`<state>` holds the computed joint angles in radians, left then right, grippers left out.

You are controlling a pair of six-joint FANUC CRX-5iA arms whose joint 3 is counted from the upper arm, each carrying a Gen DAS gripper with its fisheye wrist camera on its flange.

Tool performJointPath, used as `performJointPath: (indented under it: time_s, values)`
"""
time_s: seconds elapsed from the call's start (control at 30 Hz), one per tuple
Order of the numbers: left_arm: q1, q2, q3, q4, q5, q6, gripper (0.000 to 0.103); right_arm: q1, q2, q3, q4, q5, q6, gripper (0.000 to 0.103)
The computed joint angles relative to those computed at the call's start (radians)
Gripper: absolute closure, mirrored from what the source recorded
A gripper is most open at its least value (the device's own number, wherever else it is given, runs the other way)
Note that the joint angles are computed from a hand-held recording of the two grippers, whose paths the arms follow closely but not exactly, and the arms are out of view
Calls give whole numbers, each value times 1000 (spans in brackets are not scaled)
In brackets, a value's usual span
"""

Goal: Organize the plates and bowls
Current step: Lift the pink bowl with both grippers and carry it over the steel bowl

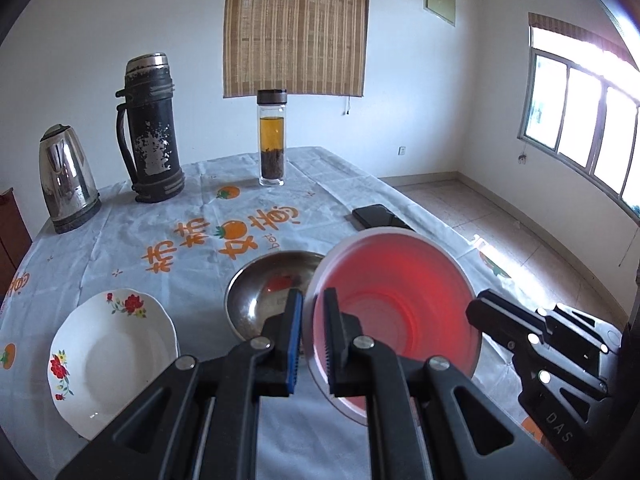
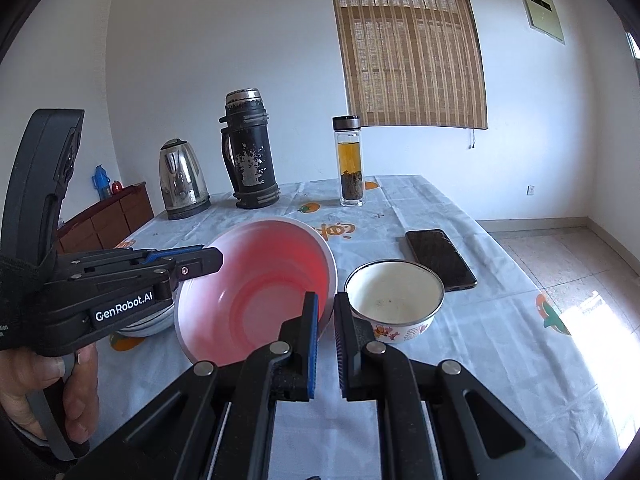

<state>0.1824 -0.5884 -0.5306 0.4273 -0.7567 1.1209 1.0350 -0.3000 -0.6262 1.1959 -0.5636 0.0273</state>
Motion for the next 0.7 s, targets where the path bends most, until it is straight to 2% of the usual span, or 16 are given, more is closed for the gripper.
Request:
performJointPath:
  time_s: [0.27, 0.43, 0.7]
  values:
    - [24, 38, 36, 9, 17, 25, 96, -35, 42, 59, 15, 43, 19, 94]
    - [44, 75, 42, 35, 22, 42, 96, -46, 88, 115, -54, 58, 92, 94]
    - [48, 129, 71, -5, 1, 94, 96, -54, 147, 170, -113, 52, 165, 94]
